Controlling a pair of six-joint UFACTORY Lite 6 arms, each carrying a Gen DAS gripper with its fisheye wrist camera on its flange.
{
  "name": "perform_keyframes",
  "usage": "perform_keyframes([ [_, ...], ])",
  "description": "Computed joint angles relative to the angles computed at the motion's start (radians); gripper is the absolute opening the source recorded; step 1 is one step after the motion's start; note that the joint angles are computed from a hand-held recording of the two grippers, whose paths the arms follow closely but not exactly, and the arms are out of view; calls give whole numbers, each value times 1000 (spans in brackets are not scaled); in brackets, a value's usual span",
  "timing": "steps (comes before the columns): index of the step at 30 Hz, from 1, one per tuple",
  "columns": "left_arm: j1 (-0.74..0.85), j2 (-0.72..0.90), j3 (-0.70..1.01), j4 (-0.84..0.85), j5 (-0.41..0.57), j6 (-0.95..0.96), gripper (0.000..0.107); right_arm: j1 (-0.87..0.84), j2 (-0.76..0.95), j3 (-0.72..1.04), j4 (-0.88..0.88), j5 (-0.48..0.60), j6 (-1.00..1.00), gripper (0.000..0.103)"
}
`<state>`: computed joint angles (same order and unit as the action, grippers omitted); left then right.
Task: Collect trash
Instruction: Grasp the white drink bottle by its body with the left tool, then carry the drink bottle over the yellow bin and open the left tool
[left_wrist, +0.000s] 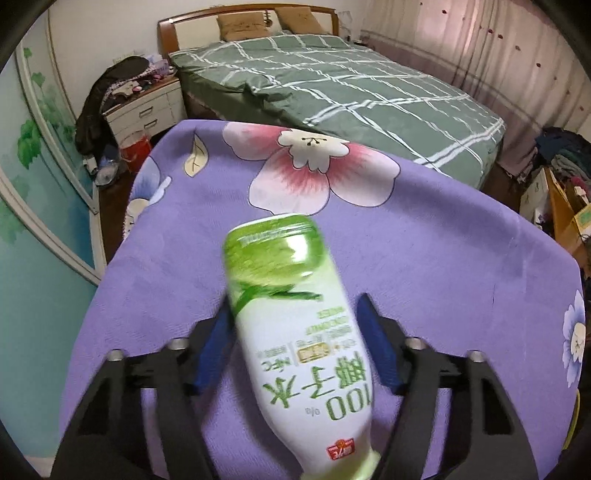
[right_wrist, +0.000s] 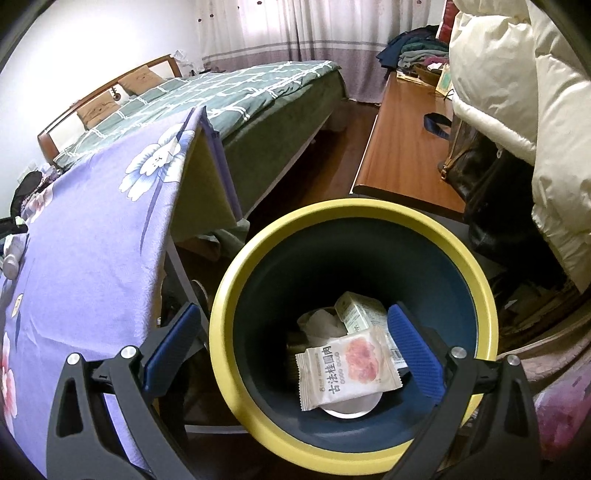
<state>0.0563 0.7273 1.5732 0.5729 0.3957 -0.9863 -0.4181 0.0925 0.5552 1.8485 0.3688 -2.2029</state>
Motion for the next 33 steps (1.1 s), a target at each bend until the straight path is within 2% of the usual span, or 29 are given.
perform_keyframes([
  [2,8,-16,-21,-19,-23,38,54,-1,-1,-3,10,0,-10,96],
  [7,12,-168,-158,-3,-75,80,52,-38,9,4,-6,25,-14,96],
  [14,-56,-452,-335,58,-48,89,50,-89,-9,-15,-59,76,12,96],
  [20,-176,-624,-411,97,6,56,50,-124,-48,-43,-112,104,35,96],
  [24,-301,-638,-363,82,54,57,50,-179,-95,-68,-174,131,65,96],
  [27,-422,-591,-277,80,87,44,50,-231,-134,-91,-218,149,78,96],
  [31,-566,-463,-97,46,113,64,50,-318,-168,-106,-279,182,89,96],
  [33,-641,-351,51,2,131,104,50,-375,-183,-112,-316,208,91,96],
])
